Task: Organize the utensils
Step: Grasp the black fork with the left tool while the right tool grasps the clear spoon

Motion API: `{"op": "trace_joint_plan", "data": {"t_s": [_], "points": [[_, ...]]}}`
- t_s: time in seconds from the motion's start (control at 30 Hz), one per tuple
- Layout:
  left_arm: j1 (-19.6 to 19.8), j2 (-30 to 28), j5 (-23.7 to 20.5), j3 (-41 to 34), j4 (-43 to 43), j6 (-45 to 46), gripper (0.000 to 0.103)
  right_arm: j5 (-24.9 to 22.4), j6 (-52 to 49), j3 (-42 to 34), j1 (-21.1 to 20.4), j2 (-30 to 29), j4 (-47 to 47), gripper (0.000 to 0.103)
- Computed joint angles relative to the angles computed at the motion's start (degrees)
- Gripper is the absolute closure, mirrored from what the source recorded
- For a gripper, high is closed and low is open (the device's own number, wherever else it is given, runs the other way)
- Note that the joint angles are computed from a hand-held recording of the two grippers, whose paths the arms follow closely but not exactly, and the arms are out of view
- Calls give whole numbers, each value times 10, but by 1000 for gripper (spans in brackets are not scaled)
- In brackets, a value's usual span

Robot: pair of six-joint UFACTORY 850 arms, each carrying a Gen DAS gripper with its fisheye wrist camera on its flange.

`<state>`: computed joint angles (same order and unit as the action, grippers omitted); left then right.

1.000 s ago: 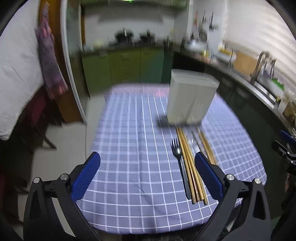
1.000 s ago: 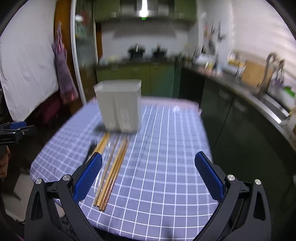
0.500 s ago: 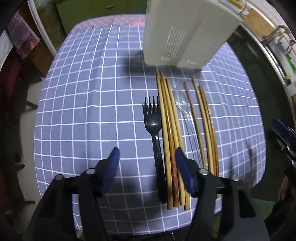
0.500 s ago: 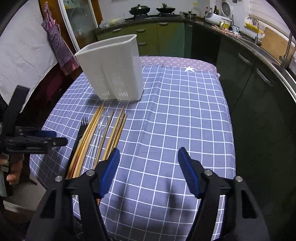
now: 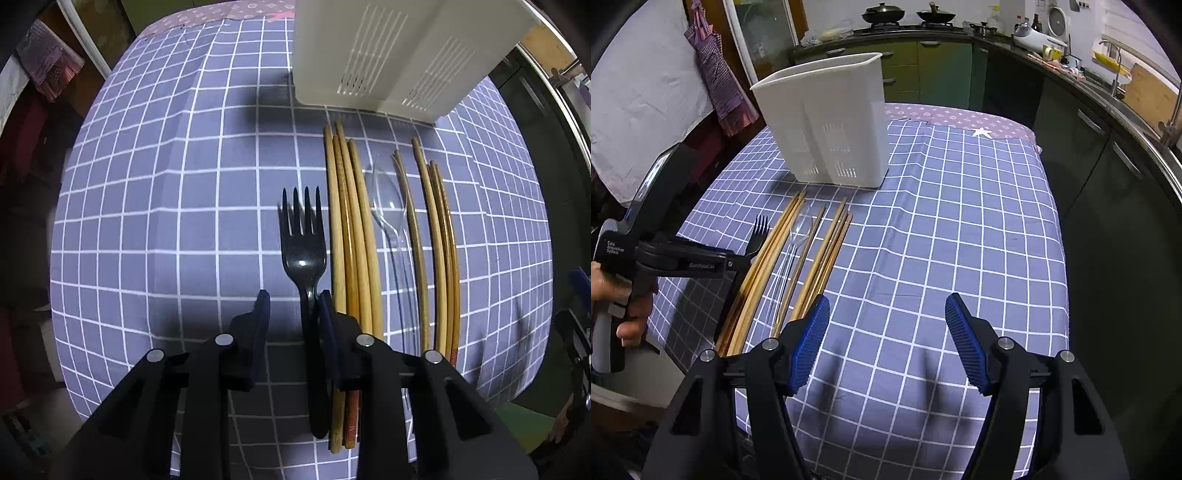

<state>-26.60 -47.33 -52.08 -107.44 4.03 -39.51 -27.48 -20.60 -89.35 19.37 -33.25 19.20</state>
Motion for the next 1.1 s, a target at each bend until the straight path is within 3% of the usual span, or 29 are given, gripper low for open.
{"op": "trace_joint_plan", "data": {"t_s": [0.13,0.2,0.3,0.37,0.63,0.83,1.1], "points": [[-12,-37,-34,-58,28,-11,78,-8,25,-15,4,-8,-33,38],[-16,-44,-37,-70,31,-6,93,-17,32,-25,7,-14,-49,38],[-20,-52,-39,-83,24,2,94,-42,34,-49,12,-27,-62,38],[-19,-49,-38,-80,29,2,94,-70,26,-75,16,-40,-56,44],[-21,28,33,12,122,-77,94,-226,30,-252,40,-151,-23,79],[-31,92,81,89,213,-155,94,-329,86,-421,68,-264,-62,82],[-20,129,124,144,219,-159,94,-431,130,-604,79,-378,-98,86]]}}
